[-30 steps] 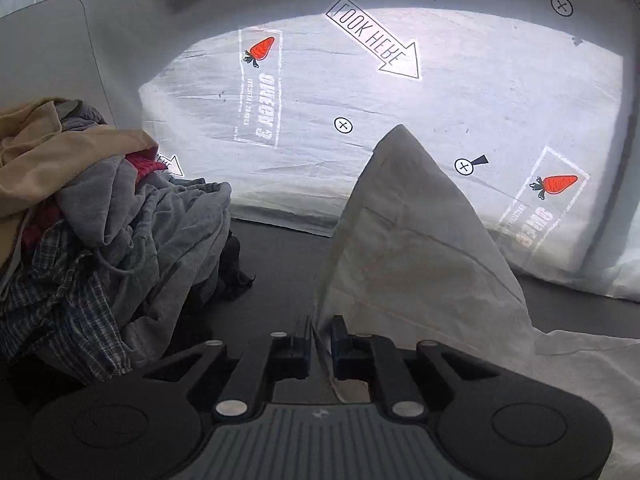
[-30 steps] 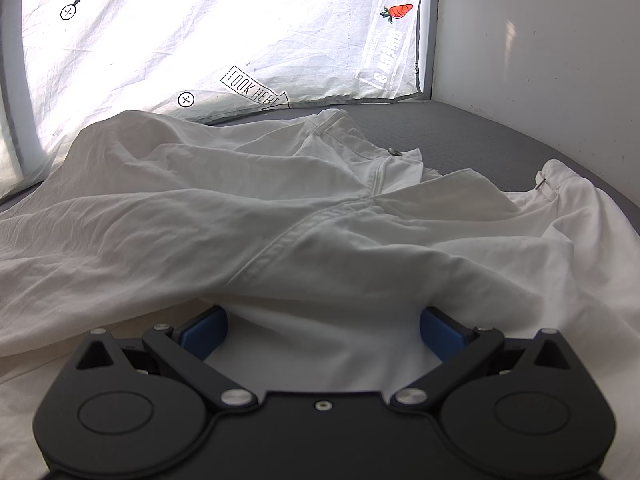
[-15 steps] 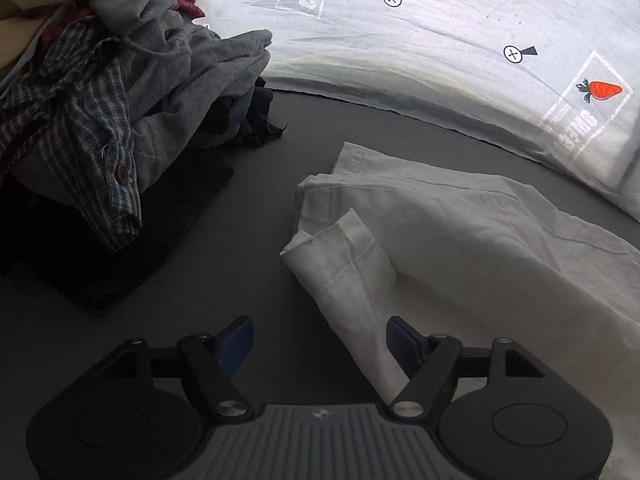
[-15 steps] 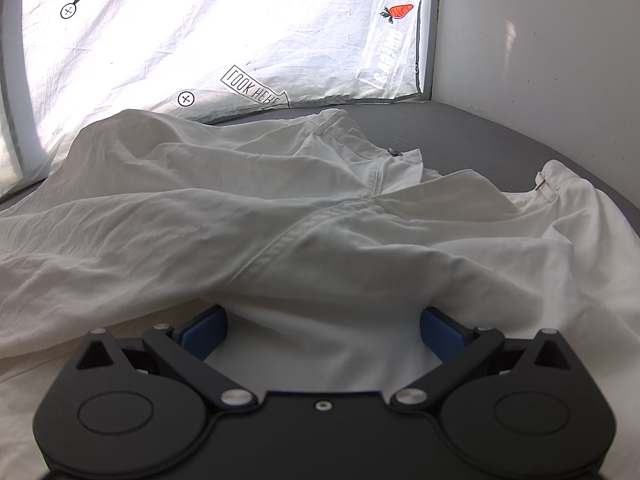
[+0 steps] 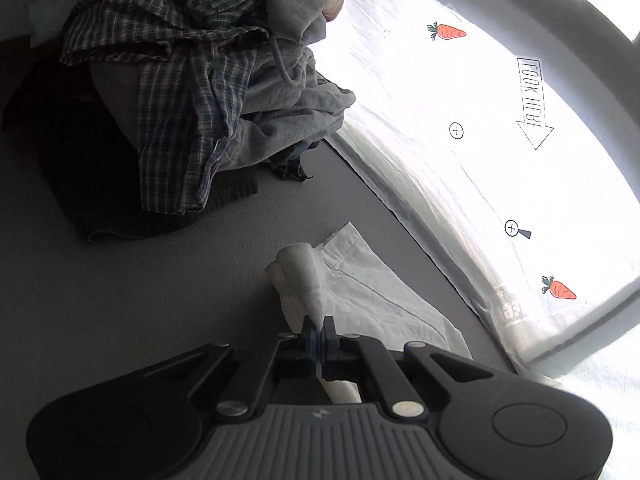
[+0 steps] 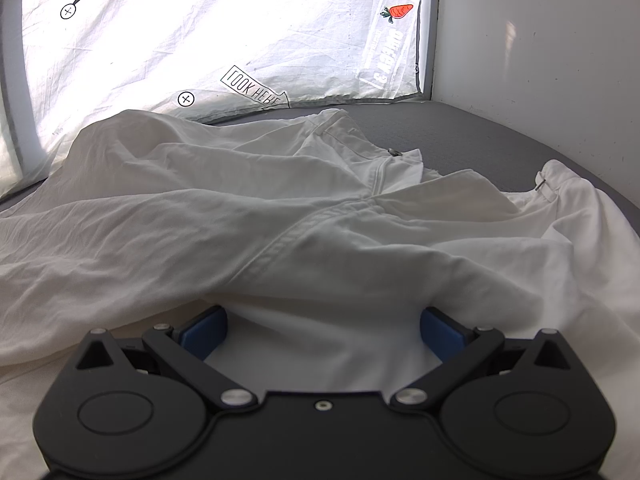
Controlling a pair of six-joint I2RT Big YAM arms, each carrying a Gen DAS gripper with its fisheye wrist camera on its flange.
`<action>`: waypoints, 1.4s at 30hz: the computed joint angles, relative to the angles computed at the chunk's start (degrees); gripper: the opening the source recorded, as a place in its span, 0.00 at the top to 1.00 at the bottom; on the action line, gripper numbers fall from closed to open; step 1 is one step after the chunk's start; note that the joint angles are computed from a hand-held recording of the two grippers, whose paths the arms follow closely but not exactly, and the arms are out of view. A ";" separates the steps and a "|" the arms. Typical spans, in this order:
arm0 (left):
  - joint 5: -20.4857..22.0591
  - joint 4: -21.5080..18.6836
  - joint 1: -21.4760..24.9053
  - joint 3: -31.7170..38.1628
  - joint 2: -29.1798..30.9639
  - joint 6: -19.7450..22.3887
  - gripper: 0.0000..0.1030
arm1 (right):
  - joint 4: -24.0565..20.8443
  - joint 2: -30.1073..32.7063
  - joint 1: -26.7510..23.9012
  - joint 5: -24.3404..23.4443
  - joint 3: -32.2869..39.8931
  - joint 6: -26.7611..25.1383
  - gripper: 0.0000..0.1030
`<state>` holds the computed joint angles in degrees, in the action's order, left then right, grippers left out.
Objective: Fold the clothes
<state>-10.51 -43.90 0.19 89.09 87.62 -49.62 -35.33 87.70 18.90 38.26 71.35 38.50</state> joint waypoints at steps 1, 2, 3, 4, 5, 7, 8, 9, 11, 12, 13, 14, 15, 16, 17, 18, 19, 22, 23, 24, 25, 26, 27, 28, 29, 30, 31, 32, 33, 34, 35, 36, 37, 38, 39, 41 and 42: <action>-0.49 -2.13 0.20 -0.52 -0.28 -0.66 0.98 | 0.00 0.00 0.00 0.00 0.00 0.00 0.00; -0.90 -5.31 0.21 -0.43 0.37 -0.11 0.96 | 0.01 -0.01 0.01 0.02 -0.01 -0.01 0.00; -1.34 -8.46 0.22 -0.30 1.11 0.40 0.95 | 0.06 -0.01 -0.01 0.00 -0.03 -0.04 0.00; -1.82 -11.57 0.22 -0.14 1.92 0.88 0.90 | 0.13 -0.02 -0.05 -0.04 -0.07 -0.09 0.00; -2.61 -14.35 0.04 -0.09 2.60 1.47 0.88 | 0.18 -0.05 -0.08 -0.07 -0.12 -0.11 0.00; -4.95 -14.82 -1.42 -1.61 1.38 2.78 0.84 | 0.29 -0.11 -0.14 -0.21 -0.19 -0.10 0.00; -5.88 -14.07 -2.17 -2.58 0.33 3.28 0.80 | 0.35 -0.15 -0.18 -0.30 -0.23 -0.08 0.00; -6.55 -13.42 -2.89 -3.37 -0.62 3.85 0.77 | 0.27 -0.18 -0.24 -0.48 -0.20 -0.16 0.00; -6.99 -12.98 -4.38 -3.39 -1.51 6.11 0.68 | -0.12 -0.22 -0.39 -1.03 -0.02 -0.46 0.00; -7.47 -12.91 -5.26 -3.07 -1.70 7.58 0.67 | -0.76 -0.33 -0.66 -1.94 0.26 -0.82 0.00; -8.22 -13.07 -6.29 -2.30 -1.60 9.34 0.66 | -2.17 -0.51 -1.24 -3.92 0.88 -1.43 0.00; -8.90 -13.19 -7.28 -1.62 -1.52 10.93 0.65 | -3.65 -0.70 -1.89 -6.15 1.56 -2.16 0.00; -9.32 -13.20 -8.29 -1.33 -1.64 11.94 0.64 | -4.71 -1.12 -2.60 -8.71 1.96 -3.49 0.00; -9.30 -13.04 -9.49 -1.33 -1.95 12.87 0.60 | -5.66 -1.70 -3.42 -11.72 2.26 -5.30 0.00; -8.71 -12.71 -10.56 -1.46 -2.22 13.79 0.57 | -6.74 -2.21 -4.26 -14.73 2.65 -7.10 0.02; -7.96 -12.53 -11.64 -1.36 -2.12 14.74 0.55 | -6.57 -3.18 -4.95 -16.88 2.25 -8.75 0.07; -7.51 -12.85 -12.90 -1.22 -1.84 15.28 0.54 | -5.63 -4.34 -5.40 -17.80 1.39 -9.73 0.11; -7.08 -14.04 -16.62 0.70 0.32 16.82 0.53 | -3.50 -7.11 -6.68 -19.27 -0.37 -11.40 0.11; -7.08 -14.41 -17.78 1.59 1.22 17.29 0.53 | -2.10 -7.95 -7.36 -19.85 -0.95 -12.03 0.11; -7.29 -14.57 -18.83 2.49 2.04 17.50 0.52 | -0.72 -8.76 -8.04 -20.47 -1.51 -12.64 0.11; -7.49 -14.72 -19.82 3.38 2.79 17.54 0.47 | 0.65 -9.55 -8.74 -21.12 -2.04 -13.23 0.11; -7.63 -14.90 -20.64 4.41 3.68 17.60 0.43 | 2.16 -10.05 -9.40 -21.39 -2.39 -14.09 0.11; -7.78 -15.15 -21.37 5.49 4.62 17.70 0.41 | 3.22 -9.96 -10.18 -21.59 -2.05 -15.21 0.11; -8.02 -15.54 -21.88 6.62 5.60 17.90 0.41 | 3.74 -9.54 -11.11 -22.07 -1.21 -16.29 0.11; -8.33 -16.02 -22.40 7.89 6.69 18.08 0.41 | 4.25 -9.09 -12.03 -22.55 -0.34 -17.34 0.11; -8.87 -16.73 -22.93 9.54 8.08 18.21 0.41 | 5.11 -8.42 -12.96 -23.06 0.59 -18.26 0.11; -9.21 -17.44 -23.34 11.22 9.47 18.34 0.41 | 6.26 -7.55 -13.90 -23.60 1.58 -19.05 0.11; -9.01 -18.09 -23.44 12.89 10.80 18.44 0.40 | 6.97 -5.99 -15.09 -24.63 3.20 -19.96 0.11; -8.80 -18.76 -23.54 14.61 12.14 18.54 0.40 | 7.19 -3.81 -16.48 -26.05 5.44 -20.96 0.12; -8.59 -19.48 -23.63 16.39 13.51 18.64 0.39 | 7.27 -1.59 -17.78 -27.41 7.83 -21.90 0.17; -8.38 -20.22 -23.72 18.22 14.89 18.75 0.38 | 7.23 0.68 -19.01 -28.71 10.35 -22.78 0.22; -8.29 -21.14 -23.83 20.20 16.34 18.90 0.37 | 6.29 3.47 -20.14 -29.75 13.60 -23.50 0.37; -8.61 -22.49 -23.98 22.49 17.97 19.18 0.36 | 4.85 6.43 -21.11 -30.45 17.08 -23.87 0.51; -9.15 -23.85 -24.12 24.84 19.66 19.57 0.36 | 3.57 9.15 -21.95 -31.03 20.28 -24.05 0.54; -9.66 -25.19 -24.26 27.08 21.30 19.91 0.35 | 2.30 11.99 -22.78 -31.69 23.63 -23.99 0.55; -10.23 -28.52 -24.41 32.14 24.96 20.48 0.35 | 0.91 16.43 -24.13 -34.05 28.59 -23.21 0.56; -10.44 -29.74 -24.39 34.25 26.54 20.85 0.35 | 0.03 18.61 -24.76 -35.68 31.03 -22.90 0.56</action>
